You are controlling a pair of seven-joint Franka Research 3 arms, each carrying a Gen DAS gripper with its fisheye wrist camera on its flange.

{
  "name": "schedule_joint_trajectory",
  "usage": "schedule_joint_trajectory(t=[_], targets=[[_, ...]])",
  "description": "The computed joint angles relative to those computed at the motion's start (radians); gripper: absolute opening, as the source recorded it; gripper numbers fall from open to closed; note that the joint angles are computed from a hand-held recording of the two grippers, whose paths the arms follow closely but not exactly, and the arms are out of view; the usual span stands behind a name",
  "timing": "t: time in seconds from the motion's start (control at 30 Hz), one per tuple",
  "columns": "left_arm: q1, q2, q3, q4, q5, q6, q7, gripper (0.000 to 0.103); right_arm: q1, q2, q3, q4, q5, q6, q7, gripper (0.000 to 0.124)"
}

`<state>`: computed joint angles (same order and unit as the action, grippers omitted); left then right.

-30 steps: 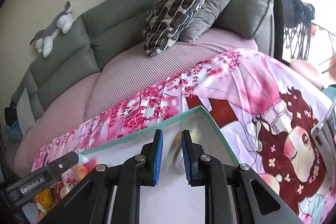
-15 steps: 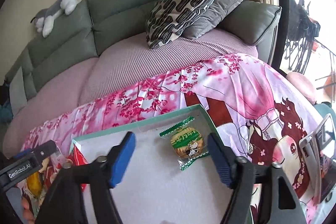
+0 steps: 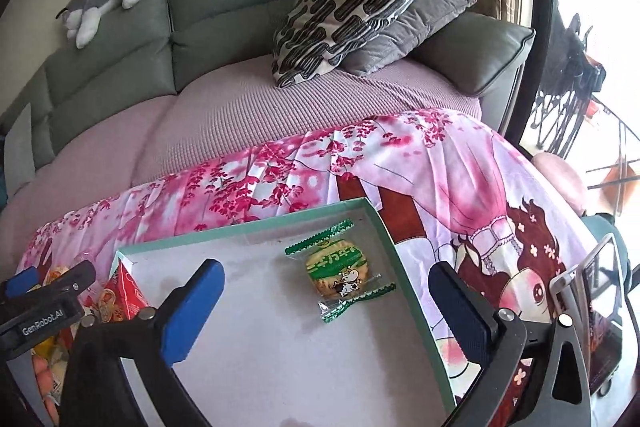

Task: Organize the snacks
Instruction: 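Move both tools back from the tray to the snack pile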

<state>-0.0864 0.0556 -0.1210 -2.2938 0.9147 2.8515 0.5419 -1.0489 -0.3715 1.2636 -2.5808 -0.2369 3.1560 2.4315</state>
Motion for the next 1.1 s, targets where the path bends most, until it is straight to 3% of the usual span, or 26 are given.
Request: schedule_joint_trajectory(t=[0.2, 0.6, 0.83, 0.93, 1.1], targets=[[0.012, -0.013, 0.006, -0.017, -0.005, 0.027, 0.010, 0.103, 0.033, -0.027, -0.027, -0.005, -0.002, -0.005, -0.021, 0.103], [0.066, -0.102, 0.007, -0.097, 0.065, 0.026, -0.076, 0.103, 0.216, -0.050, -0.185, -0.033, 0.008, 0.016, -0.078, 0.103], [0.146, -0.210, 0.027, -0.214, 0.001, 0.092, -0.012, 0.103, 0.364, 0.022, -0.300, -0.005, -0.004, -0.054, -0.067, 0.103], [0.211, -0.263, 0.013, -0.253, 0.019, 0.080, -0.021, 0.103, 0.447, 0.073, -0.362, 0.007, -0.020, -0.040, -0.070, 0.103], [0.296, -0.359, 0.000, -0.315, 0.069, 0.014, -0.063, 0.103, 0.461, 0.103, -0.324, 0.052, -0.096, -0.054, -0.010, 0.103]])
